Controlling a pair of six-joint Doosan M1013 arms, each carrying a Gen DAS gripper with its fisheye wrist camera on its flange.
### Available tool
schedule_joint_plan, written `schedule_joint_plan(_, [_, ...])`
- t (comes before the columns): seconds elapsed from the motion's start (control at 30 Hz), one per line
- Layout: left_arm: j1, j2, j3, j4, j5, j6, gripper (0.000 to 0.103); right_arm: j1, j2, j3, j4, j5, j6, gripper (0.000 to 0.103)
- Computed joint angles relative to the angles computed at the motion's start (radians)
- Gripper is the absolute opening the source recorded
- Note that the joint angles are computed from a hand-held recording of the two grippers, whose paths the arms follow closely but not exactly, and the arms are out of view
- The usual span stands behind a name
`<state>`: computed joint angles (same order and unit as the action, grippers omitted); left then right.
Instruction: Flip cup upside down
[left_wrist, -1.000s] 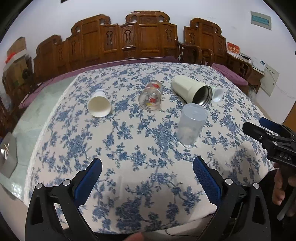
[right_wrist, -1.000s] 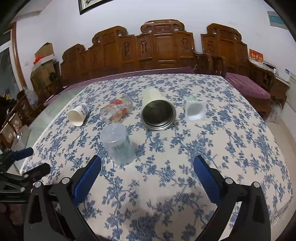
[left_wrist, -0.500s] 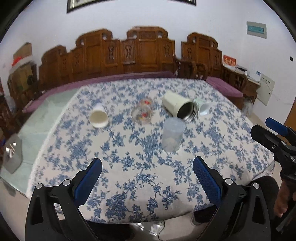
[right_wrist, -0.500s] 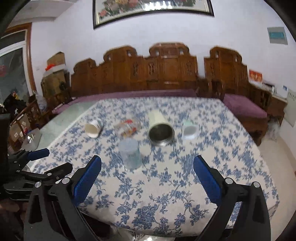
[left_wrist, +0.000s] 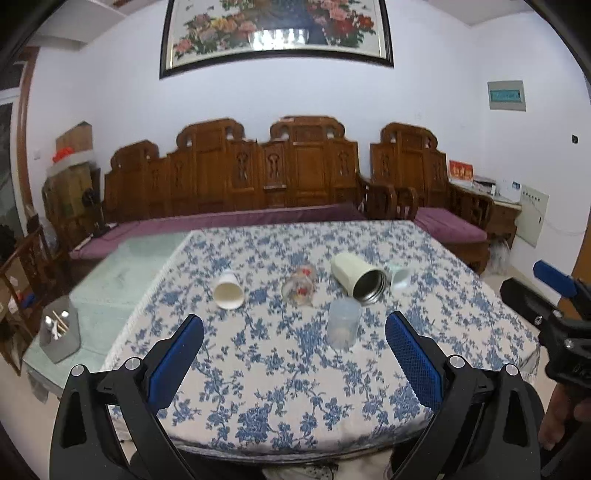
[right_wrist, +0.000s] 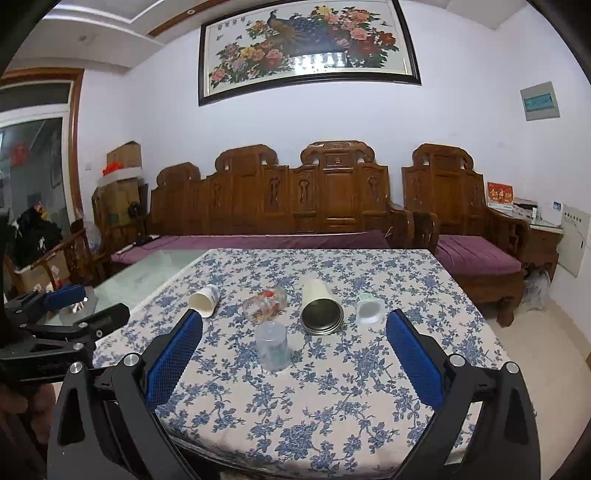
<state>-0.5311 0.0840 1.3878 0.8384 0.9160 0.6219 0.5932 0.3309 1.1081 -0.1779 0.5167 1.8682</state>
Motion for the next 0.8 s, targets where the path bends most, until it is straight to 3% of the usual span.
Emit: schedule_joint_plan(0.8, [-0.019,-0.016,0.006,0.006,-0.010,-0.009,0.095,0.010,-0.003,0.004,-0.046,-0.012,0.040,0.100])
